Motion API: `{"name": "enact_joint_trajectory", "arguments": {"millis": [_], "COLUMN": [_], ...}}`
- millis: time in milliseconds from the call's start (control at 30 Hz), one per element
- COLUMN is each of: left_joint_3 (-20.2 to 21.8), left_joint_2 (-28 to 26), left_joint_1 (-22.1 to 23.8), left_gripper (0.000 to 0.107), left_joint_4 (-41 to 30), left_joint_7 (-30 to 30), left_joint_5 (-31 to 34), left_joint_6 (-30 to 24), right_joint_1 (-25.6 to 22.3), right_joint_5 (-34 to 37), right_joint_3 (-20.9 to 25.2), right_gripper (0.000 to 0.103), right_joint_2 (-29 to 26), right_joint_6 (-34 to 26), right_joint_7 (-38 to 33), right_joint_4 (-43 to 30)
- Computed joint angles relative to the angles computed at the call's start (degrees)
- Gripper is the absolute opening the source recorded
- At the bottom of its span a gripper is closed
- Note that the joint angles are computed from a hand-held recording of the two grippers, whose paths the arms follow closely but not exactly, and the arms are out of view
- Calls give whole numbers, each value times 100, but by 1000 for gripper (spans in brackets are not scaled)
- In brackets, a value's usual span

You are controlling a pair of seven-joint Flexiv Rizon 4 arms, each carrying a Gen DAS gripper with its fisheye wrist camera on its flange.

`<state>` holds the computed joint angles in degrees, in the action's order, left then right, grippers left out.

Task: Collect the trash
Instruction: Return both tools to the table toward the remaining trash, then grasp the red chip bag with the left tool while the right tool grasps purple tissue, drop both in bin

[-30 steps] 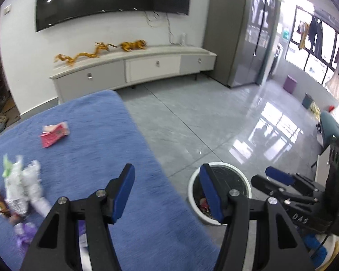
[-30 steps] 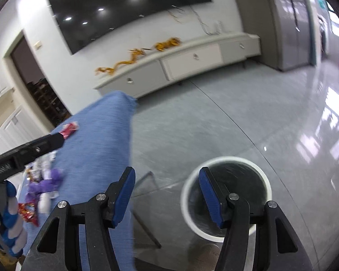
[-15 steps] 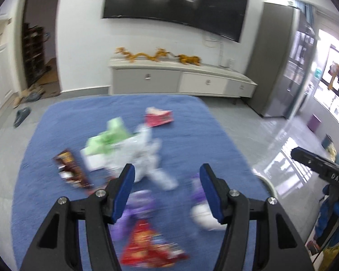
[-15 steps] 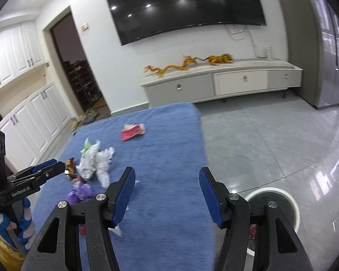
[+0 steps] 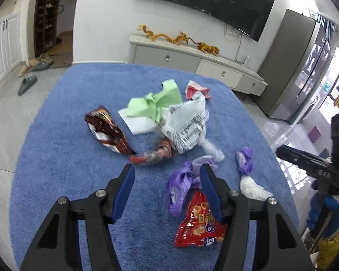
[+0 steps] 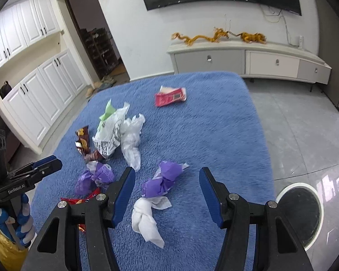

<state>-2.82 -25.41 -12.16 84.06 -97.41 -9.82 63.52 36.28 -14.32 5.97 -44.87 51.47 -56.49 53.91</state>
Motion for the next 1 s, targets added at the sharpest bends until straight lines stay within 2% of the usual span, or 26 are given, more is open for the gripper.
{"name": "enact_joint_trajectory", "arguments": {"millis": [167, 233, 333, 567, 600, 633, 667, 700, 733, 767, 1000], "left_joint_3": [-477, -816, -1055, -870, -764, -724, -705, -701, -695, -707, -630], "left_joint_2": [129, 279, 405, 324, 289, 267, 240, 212, 206, 217, 268], "left_joint_1": [287, 467, 470, 73, -20, -52, -63, -58, -59, -52, -167], "left_gripper": [58, 58, 58, 57, 54, 43, 37, 27, 23, 15, 9], "left_joint_4": [476, 825, 1063, 949, 900, 871, 831, 808, 805, 838, 823], "left_joint_7": [707, 1233, 1806, 1979, 1827, 1764, 1715, 1692, 1671, 1691, 1516], "left_joint_5": [-664, -1210, -1758, -1822, -1696, -1645, -1618, -1617, -1611, -1622, -1437], "left_joint_6": [272, 415, 476, 162, 132, 102, 16, -35, -50, -33, 149], "right_joint_1": [-49, -70, -56, -47, -41, -40, -42, -34, -43, -57, -115], "right_joint_5": [208, 331, 489, 903, 940, 969, 1003, 1027, 1070, 1112, 1147], "right_joint_3": [169, 223, 267, 322, 319, 318, 329, 317, 308, 314, 296], "right_gripper": [56, 57, 57, 56, 52, 48, 42, 40, 38, 37, 35], "right_joint_2": [-380, -475, -701, -1049, -1082, -1103, -1129, -1140, -1104, -1073, -650], "right_joint_6": [-426, -531, -725, -982, -1007, -1034, -1081, -1099, -1003, -927, -135], "right_joint_7": [-275, -407, -598, -793, -819, -863, -922, -935, -953, -971, -975], "right_joint_4": [-574, -719, -1052, -1547, -1596, -1628, -1668, -1693, -1613, -1552, -791]}}
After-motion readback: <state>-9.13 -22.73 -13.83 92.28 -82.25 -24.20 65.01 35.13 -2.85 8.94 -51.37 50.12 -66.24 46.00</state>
